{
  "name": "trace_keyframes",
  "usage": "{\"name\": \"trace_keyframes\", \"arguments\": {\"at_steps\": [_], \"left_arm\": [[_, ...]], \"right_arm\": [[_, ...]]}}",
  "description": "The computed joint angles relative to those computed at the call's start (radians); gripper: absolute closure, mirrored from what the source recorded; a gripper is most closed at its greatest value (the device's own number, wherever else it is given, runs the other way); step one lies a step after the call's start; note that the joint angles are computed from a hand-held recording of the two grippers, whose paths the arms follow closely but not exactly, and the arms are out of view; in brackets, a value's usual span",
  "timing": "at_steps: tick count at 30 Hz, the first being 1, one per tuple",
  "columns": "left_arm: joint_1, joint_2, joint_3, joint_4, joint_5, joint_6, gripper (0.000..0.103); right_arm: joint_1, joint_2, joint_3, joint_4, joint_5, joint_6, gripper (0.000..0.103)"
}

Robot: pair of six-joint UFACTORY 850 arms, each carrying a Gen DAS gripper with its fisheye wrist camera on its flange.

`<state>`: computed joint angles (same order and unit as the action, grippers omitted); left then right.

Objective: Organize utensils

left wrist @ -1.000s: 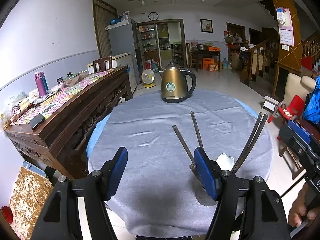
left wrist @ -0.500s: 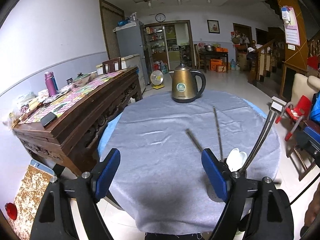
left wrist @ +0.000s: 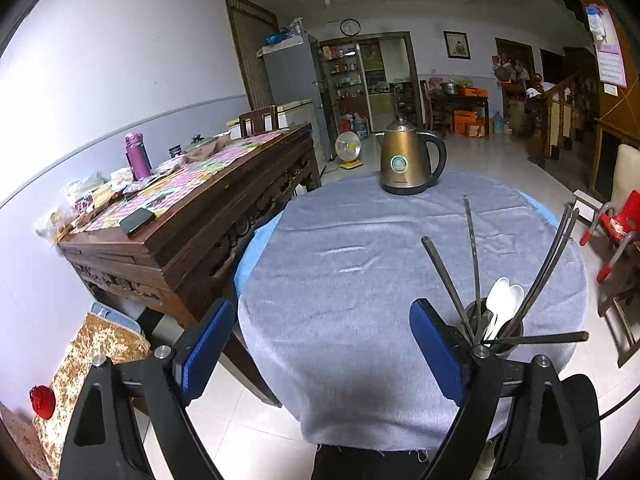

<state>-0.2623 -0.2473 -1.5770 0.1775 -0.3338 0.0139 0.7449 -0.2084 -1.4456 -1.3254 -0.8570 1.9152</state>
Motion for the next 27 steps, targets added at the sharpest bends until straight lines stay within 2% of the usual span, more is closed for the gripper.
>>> {"name": "trace_keyframes", "arguments": {"at_steps": [8, 12, 27], "left_arm": [[-0.002, 0.042, 0.041, 0.046, -0.001, -0.044, 0.013], [-0.003, 0.042, 0.037, 0.035, -0.017, -0.049, 0.013], [-0.007, 0.07, 0.073, 0.058, -0.011, -0.118, 0.013]], "right_arm": [[0.029, -0.024, -0.066, 0.108, -0.034, -0.109, 0.016], [0.038, -0.03, -0.08, 0.157, -0.024, -0.141, 0.016], [0.055, -0.05, -0.096, 0.267, -0.052, -0.149, 0.016]]}}
